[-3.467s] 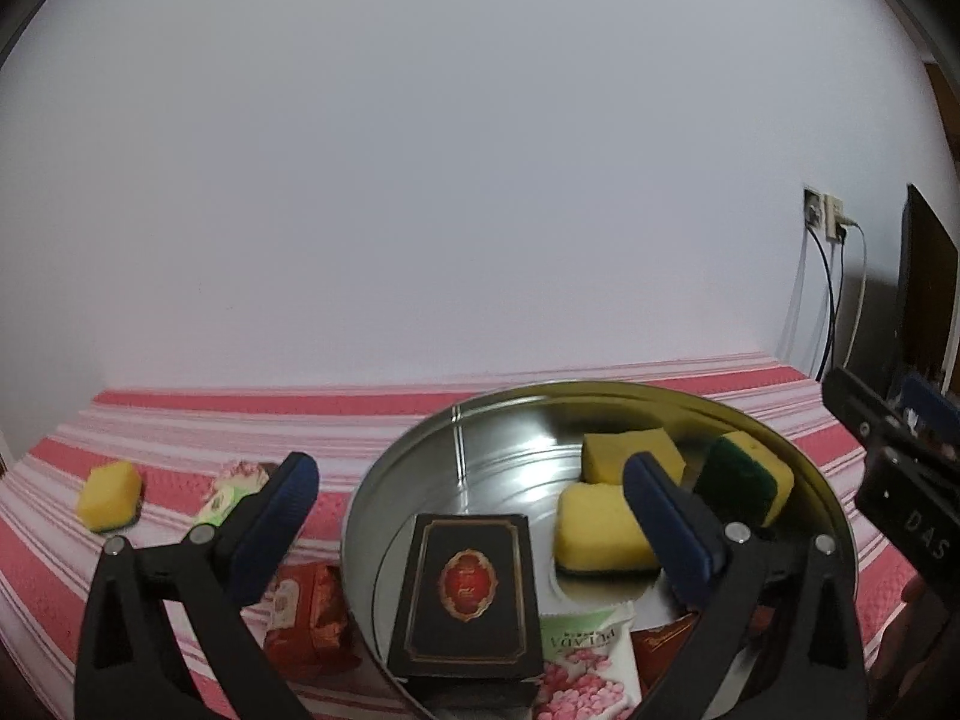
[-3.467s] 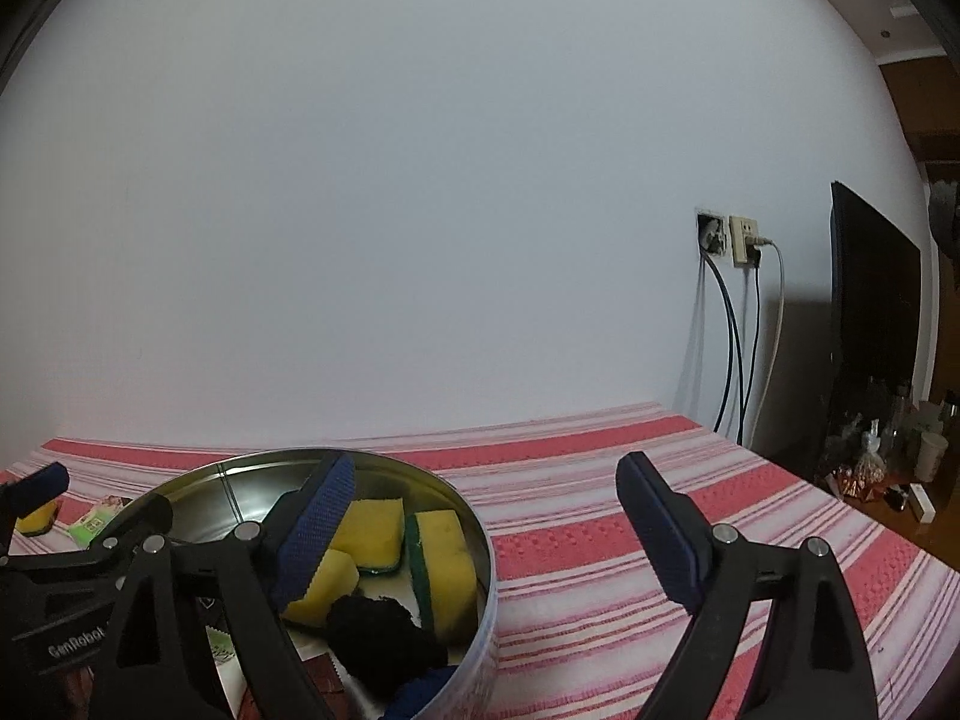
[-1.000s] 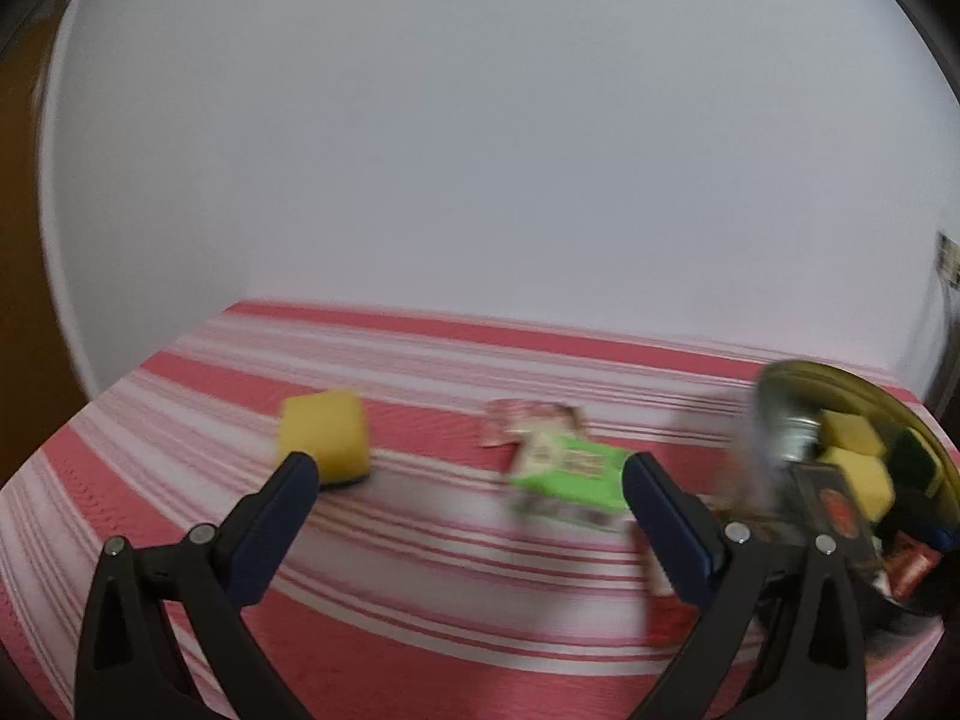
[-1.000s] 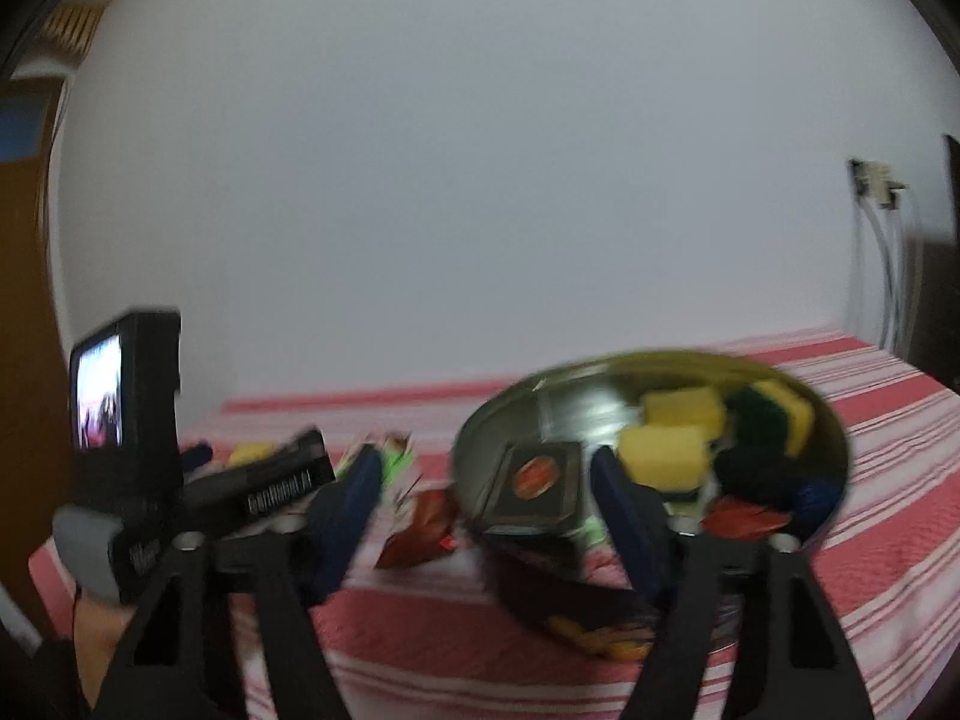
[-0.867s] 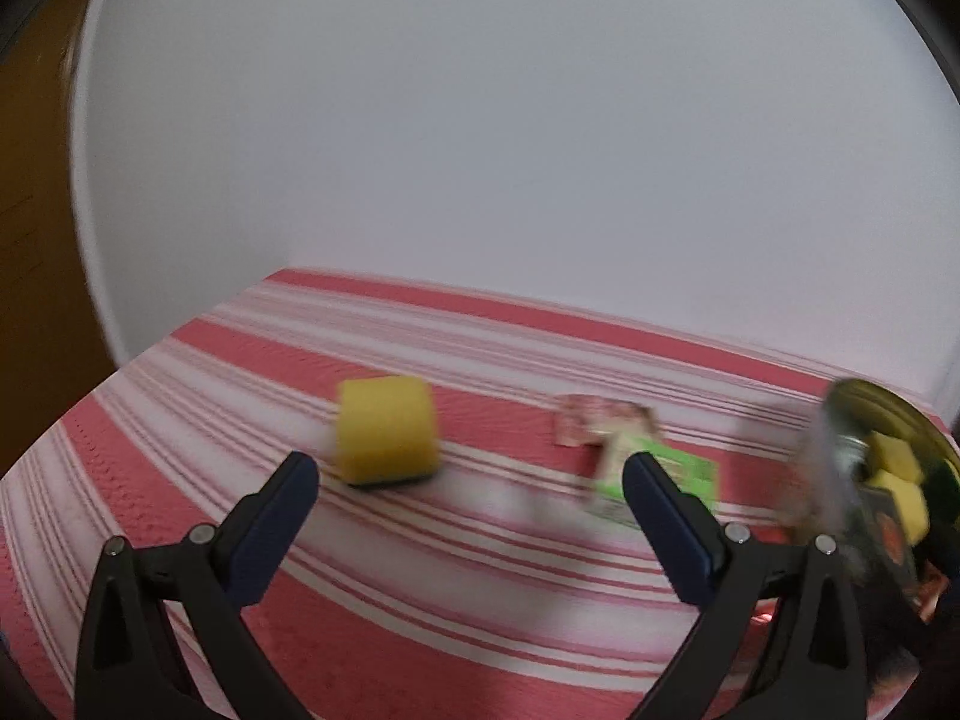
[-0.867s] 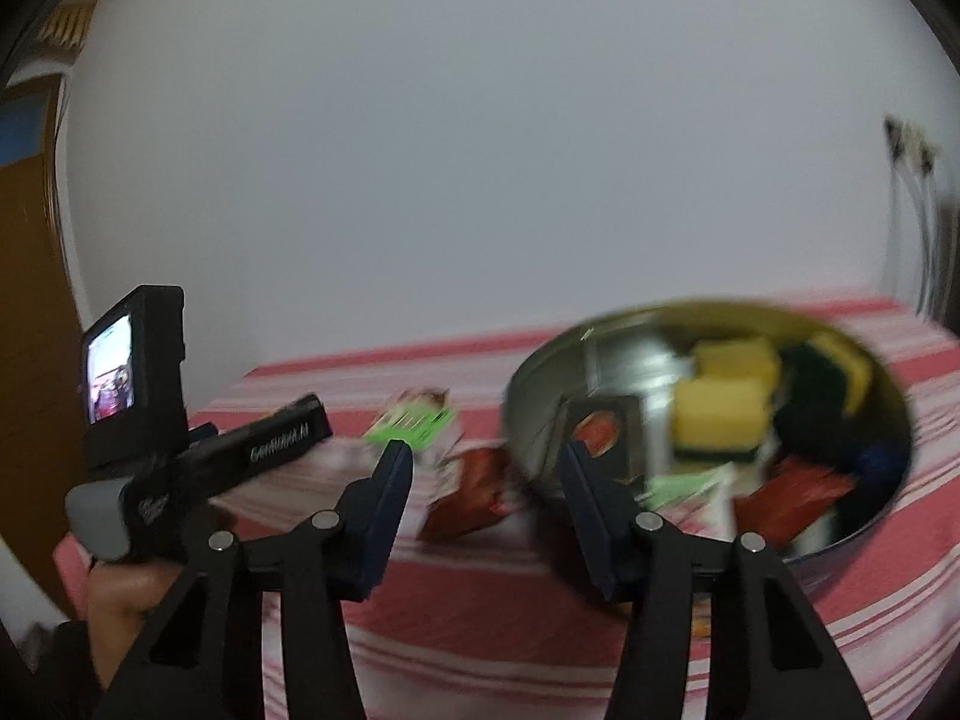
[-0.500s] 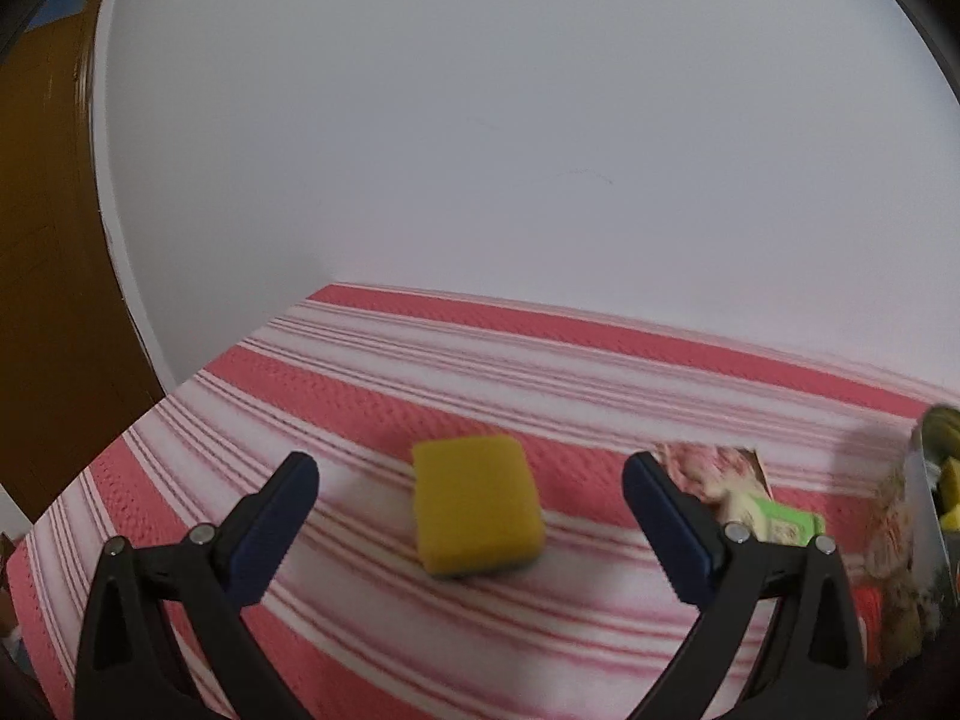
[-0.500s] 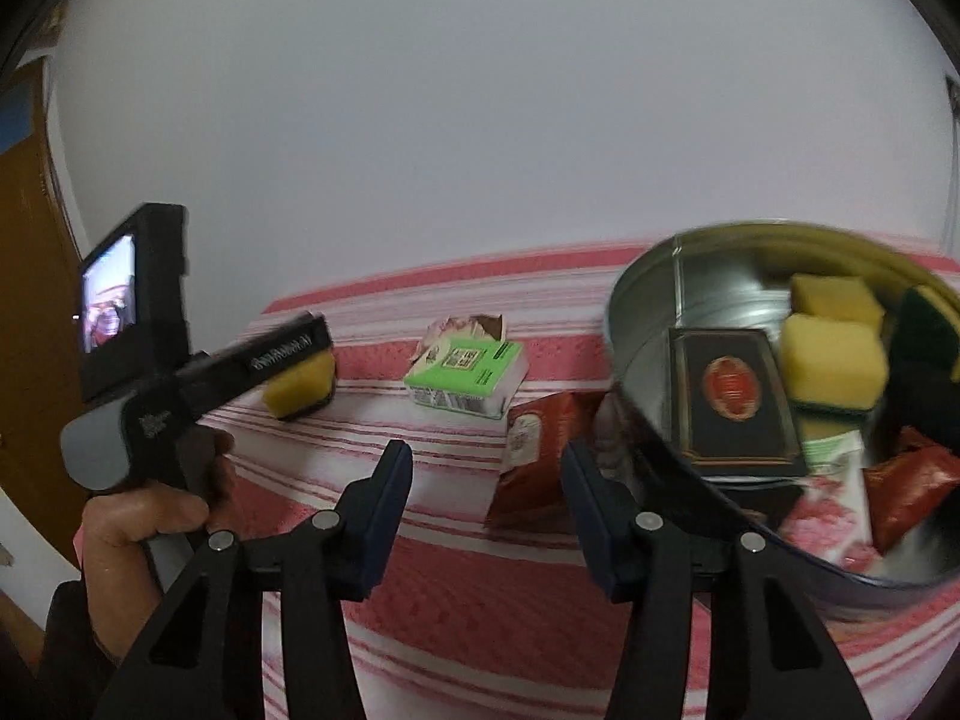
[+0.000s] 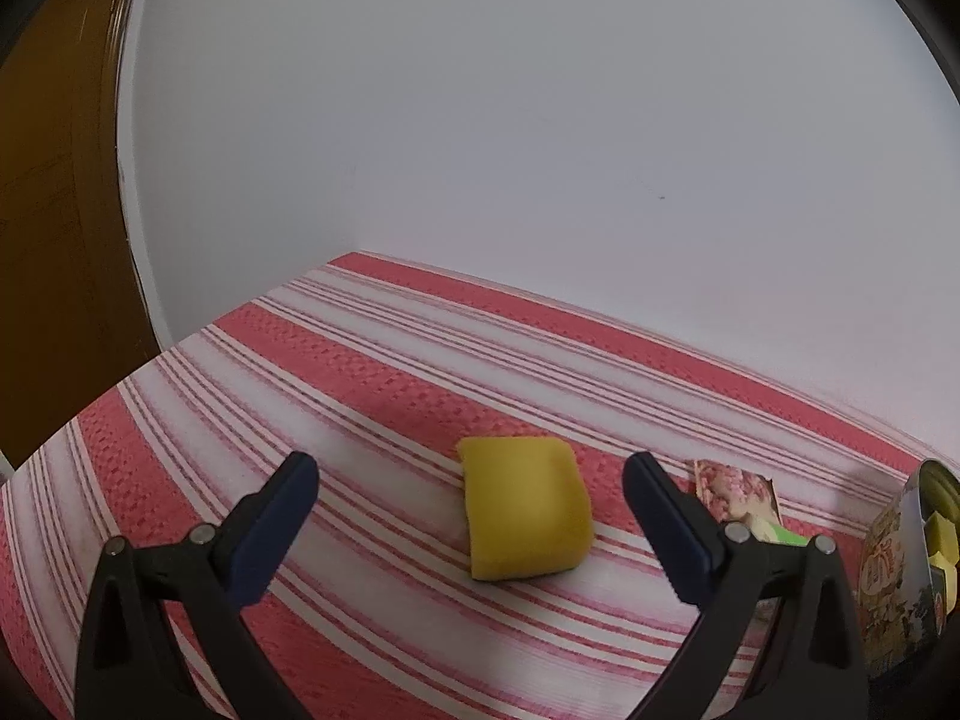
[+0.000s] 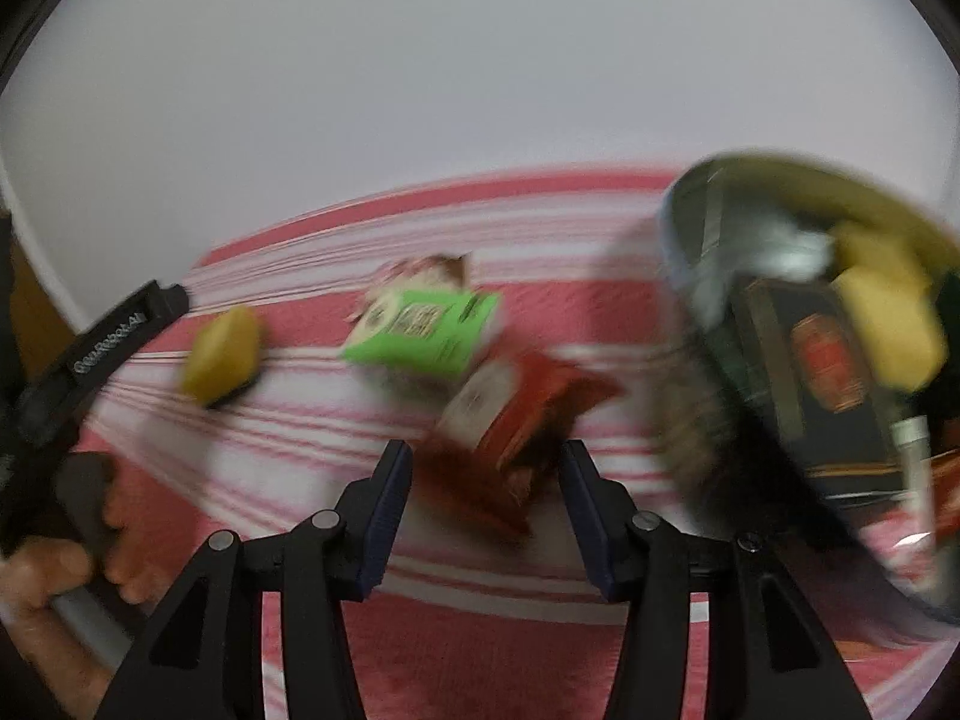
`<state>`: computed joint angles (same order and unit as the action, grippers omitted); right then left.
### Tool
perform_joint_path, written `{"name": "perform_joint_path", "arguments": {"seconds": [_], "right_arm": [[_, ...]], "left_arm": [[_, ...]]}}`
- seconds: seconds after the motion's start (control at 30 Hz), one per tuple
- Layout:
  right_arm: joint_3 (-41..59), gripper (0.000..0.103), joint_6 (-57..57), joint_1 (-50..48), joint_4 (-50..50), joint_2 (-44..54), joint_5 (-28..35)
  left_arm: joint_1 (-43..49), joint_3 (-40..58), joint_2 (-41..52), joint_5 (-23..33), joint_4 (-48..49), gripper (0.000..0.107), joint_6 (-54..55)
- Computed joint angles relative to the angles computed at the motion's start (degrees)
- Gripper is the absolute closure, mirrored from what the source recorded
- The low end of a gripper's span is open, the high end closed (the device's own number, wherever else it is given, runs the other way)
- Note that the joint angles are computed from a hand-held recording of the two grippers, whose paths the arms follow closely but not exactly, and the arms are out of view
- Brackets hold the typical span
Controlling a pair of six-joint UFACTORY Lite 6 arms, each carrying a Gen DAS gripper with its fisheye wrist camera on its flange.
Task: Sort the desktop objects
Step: 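Move both grippers back toward the yellow sponge and red packet beside the tin, then grasp the yellow sponge with the left gripper while the right gripper grasps the red packet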
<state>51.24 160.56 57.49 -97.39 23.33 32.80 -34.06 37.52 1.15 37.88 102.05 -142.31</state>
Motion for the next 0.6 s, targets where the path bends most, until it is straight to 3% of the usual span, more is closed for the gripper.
{"name": "perform_joint_path", "arguments": {"seconds": [0.07, 0.17, 0.23, 0.33, 0.47, 0.6], "right_arm": [[-2.72, 0.050, 5.49, 0.20, -6.26, -1.71, -0.76], [-4.89, 0.051, 4.64, 1.40, -3.01, -3.67, 2.57], [-6.31, 0.050, 7.80, 0.40, -5.74, -5.16, 1.53], [-4.38, 0.050, 7.14, -1.39, -5.61, -3.55, -0.12], [-0.63, 0.050, 14.71, -6.57, -9.72, -0.45, -5.45], [6.87, 0.049, 7.39, -8.49, -4.12, 4.74, -6.49]], "left_arm": [[1.11, -0.08, 0.05, -0.49, 0.74, 0.005, -0.28], [1.26, -0.73, -0.93, -0.39, -0.53, 0.005, 0.11], [0.46, -0.68, -1.40, 0.10, -2.69, 0.005, 1.00], [1.44, -0.39, -0.68, -0.49, -2.19, 0.005, 0.35], [2.09, -0.28, -0.28, -0.80, -1.37, 0.005, -0.40], [4.23, -0.44, 0.29, -1.82, 1.48, 0.005, -1.87]]}}
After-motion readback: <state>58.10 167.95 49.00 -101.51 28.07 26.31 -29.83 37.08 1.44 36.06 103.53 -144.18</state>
